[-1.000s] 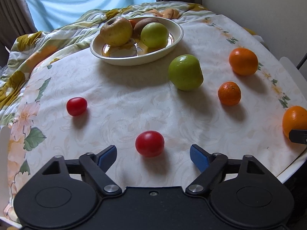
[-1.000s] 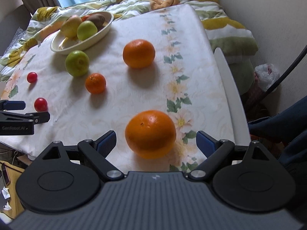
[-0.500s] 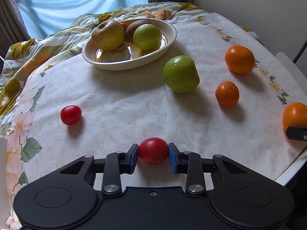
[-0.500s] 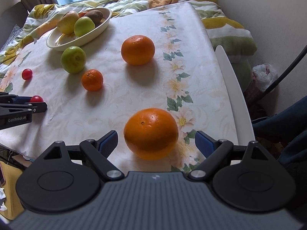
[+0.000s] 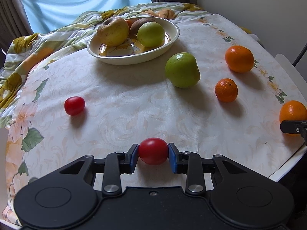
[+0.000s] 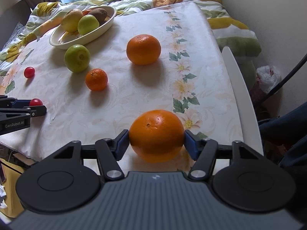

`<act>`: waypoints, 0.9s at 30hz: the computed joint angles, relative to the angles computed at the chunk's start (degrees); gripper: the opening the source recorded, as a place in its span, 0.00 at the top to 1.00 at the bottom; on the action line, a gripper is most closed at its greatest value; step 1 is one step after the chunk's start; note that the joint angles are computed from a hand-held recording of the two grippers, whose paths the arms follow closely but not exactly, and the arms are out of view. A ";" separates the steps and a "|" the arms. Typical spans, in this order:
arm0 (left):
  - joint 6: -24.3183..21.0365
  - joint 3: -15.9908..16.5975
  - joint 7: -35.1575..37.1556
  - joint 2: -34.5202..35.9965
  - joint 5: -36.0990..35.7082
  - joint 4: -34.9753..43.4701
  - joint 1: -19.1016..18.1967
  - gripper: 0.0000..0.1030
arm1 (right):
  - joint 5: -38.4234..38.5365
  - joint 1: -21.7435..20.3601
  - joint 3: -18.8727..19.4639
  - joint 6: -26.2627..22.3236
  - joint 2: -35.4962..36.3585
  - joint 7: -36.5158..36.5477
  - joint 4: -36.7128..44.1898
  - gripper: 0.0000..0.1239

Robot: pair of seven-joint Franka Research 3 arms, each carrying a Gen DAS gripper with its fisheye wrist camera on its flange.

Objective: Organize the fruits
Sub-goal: 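Grasp the red plum with the left tool while the right tool grasps the large orange, then carry the red plum and large orange toward the bowl with both tools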

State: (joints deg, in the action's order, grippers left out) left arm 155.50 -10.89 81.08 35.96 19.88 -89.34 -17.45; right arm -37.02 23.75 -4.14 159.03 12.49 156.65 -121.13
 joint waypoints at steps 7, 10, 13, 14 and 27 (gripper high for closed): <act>1.28 0.45 -2.47 -3.47 0.05 -4.39 0.29 0.64 | 0.34 -0.09 0.25 0.69 -0.67 -0.97 -0.44 0.39; 1.92 0.73 -4.14 -5.04 0.42 -6.05 0.28 0.64 | 0.01 -0.11 0.33 1.07 -1.15 -1.05 -0.53 0.39; 2.15 0.75 -5.66 -6.67 0.66 -7.44 0.39 0.64 | -0.86 -0.09 0.38 1.35 -1.69 -0.72 -0.45 0.39; 2.44 0.83 -6.31 -7.35 0.85 -8.10 0.36 0.64 | -1.17 -0.14 0.44 1.47 -1.92 -0.68 -0.42 0.39; 5.12 3.13 -17.98 -14.55 7.67 -11.85 -1.23 0.64 | -2.88 -1.92 2.17 5.38 -4.80 -4.45 0.96 0.39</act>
